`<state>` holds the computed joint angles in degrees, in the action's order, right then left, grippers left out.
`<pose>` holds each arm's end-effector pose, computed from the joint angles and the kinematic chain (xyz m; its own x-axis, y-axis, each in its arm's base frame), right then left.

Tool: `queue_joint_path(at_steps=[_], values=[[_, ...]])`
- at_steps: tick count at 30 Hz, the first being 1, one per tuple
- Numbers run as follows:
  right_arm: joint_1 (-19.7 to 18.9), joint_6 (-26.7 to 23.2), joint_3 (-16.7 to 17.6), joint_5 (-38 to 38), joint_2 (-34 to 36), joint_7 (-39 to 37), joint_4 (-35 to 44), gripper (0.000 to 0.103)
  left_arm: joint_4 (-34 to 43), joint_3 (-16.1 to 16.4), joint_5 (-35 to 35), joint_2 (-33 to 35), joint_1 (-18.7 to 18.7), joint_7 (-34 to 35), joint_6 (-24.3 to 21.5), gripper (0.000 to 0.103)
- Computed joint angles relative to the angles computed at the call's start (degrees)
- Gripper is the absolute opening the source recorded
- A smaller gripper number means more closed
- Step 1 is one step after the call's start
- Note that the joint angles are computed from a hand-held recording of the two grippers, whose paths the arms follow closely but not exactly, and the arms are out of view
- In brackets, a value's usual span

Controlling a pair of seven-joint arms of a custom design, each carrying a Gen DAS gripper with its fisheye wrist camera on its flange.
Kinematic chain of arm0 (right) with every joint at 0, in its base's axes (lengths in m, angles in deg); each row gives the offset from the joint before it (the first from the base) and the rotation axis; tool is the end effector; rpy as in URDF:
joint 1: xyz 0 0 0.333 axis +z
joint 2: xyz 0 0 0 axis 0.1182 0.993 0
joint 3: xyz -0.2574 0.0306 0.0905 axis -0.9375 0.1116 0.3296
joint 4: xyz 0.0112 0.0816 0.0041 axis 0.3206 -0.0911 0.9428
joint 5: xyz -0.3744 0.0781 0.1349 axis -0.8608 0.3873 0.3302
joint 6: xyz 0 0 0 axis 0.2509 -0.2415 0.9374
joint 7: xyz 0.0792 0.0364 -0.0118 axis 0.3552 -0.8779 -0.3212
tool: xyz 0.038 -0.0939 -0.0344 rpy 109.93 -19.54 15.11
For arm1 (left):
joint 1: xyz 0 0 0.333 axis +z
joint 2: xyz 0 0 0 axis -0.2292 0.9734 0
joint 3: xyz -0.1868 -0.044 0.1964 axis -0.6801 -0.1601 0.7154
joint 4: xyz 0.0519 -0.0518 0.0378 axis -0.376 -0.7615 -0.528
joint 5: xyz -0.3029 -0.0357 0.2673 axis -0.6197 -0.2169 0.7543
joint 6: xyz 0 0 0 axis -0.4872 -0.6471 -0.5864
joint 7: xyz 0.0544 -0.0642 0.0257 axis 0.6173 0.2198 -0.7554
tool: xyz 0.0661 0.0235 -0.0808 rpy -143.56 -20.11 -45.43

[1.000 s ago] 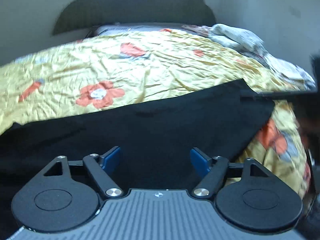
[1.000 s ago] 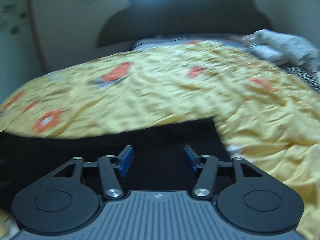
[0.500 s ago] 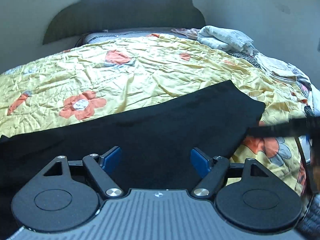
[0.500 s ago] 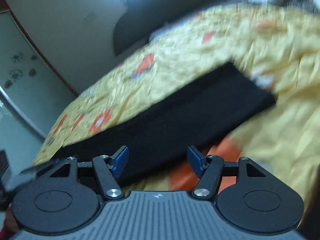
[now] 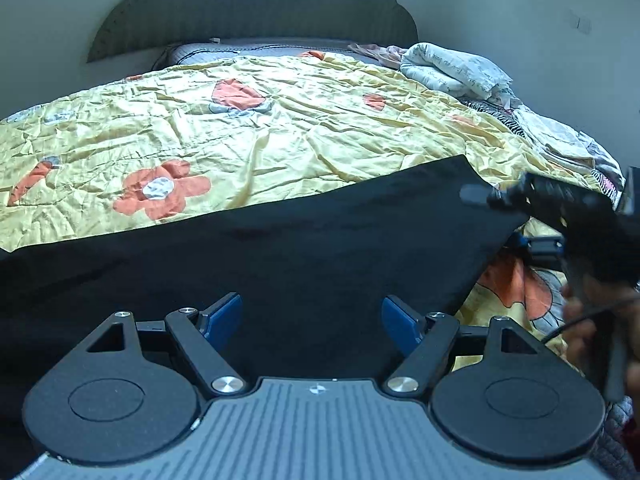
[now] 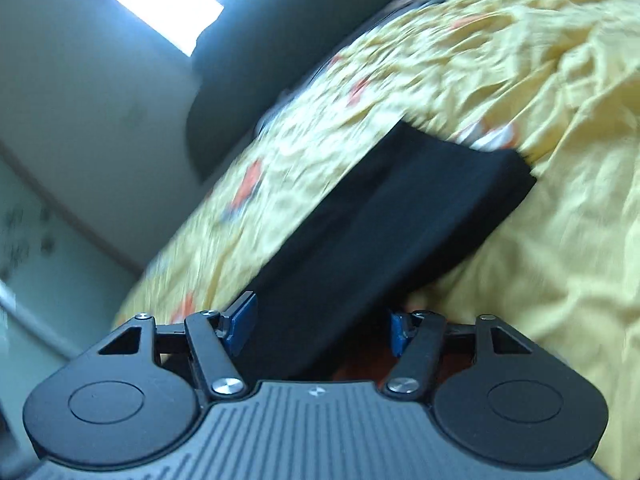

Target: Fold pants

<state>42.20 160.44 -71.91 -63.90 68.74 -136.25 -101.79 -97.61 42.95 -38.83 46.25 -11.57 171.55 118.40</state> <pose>0.4025 0.4132 0.4386 -0.5155 -0.4273 -0.7428 0.0257 0.8587 -0.5118 0.6066 -0.0862 0.5169 -0.8970 -0.4312 0.0971 -0.3607 0.5870 -0.7248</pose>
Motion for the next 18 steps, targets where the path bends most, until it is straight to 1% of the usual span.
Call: queue_joint_path(at_steps=[2, 3, 4, 5, 6, 7, 8, 9, 11, 12, 14, 16, 18], values=[[-0.24, -2.95, -0.08, -0.54, -0.22, 3.7, -0.68, 0.061, -0.03, -0.09, 0.17, -0.02, -0.09, -0.11, 0.27, 0.08], [-0.37, -4.5, -0.17, -0.1, -0.2, 3.95, -0.64, 0.058, -0.04, -0.12, 0.3, -0.03, -0.14, -0.09, 0.33, 0.08], [-0.53, -5.85, -0.31, 0.89, -0.13, 3.57, -0.47, 0.048, 0.09, -0.13, 0.43, 0.06, -0.17, -0.09, 0.31, 0.08], [-0.68, -7.23, -0.43, 2.01, -0.1, 3.8, -0.38, 0.043, 0.18, -0.16, 0.6, 0.12, -0.21, -0.07, 0.33, 0.08], [-0.87, -7.89, -0.59, 2.42, -0.43, 5.05, -0.92, 0.033, 0.23, -0.19, 0.74, 0.17, -0.24, -0.1, 0.41, 0.08], [-1.16, -7.74, -0.78, 2.38, -1.08, 6.67, -2.02, 0.028, 0.45, -0.2, 0.88, 0.35, -0.26, -0.19, 0.33, 0.08], [-1.52, -7.29, -0.95, 2.57, -1.77, 8.41, -3.15, 0.018, 0.88, -0.23, 1.1, 0.67, -0.27, -0.53, 0.14, 0.08], [-1.87, -6.78, -0.96, 2.39, -2.5, 10.37, -4.34, 0.01, 1.36, -0.26, 1.24, 1.02, -0.25, -1.0, -0.09, 0.08], [-2.33, -6.52, -0.66, 2.16, -2.82, 11.14, -5.09, 0.008, 3.05, -0.34, 1.39, 2.27, -0.11, -2.57, -1.02, 0.08], [-2.4, -6.83, -0.45, 2.41, -2.85, 9.43, -4.88, 0.008, 4.18, -0.42, 1.48, 3.08, 0.01, -3.8, -1.81, 0.08], [-2.32, -9.04, -0.1, 3.69, -1.69, 0.4, -2.31, 0.006, 7.57, -0.64, 2.08, 5.57, 0.32, -7.77, -4.22, 0.08], [-1.65, -12.18, 0.27, 4.49, 0.48, -10.91, 1.93, 0.006, 13.32, -0.97, 2.59, 9.81, 0.94, -14.88, -8.78, 0.08], [-0.64, -14.82, 0.19, 4.38, 3.71, -21.91, 7.23, 0.006, 20.67, -1.69, 2.82, 15.3, 1.87, -23.59, -14.45, 0.08]])
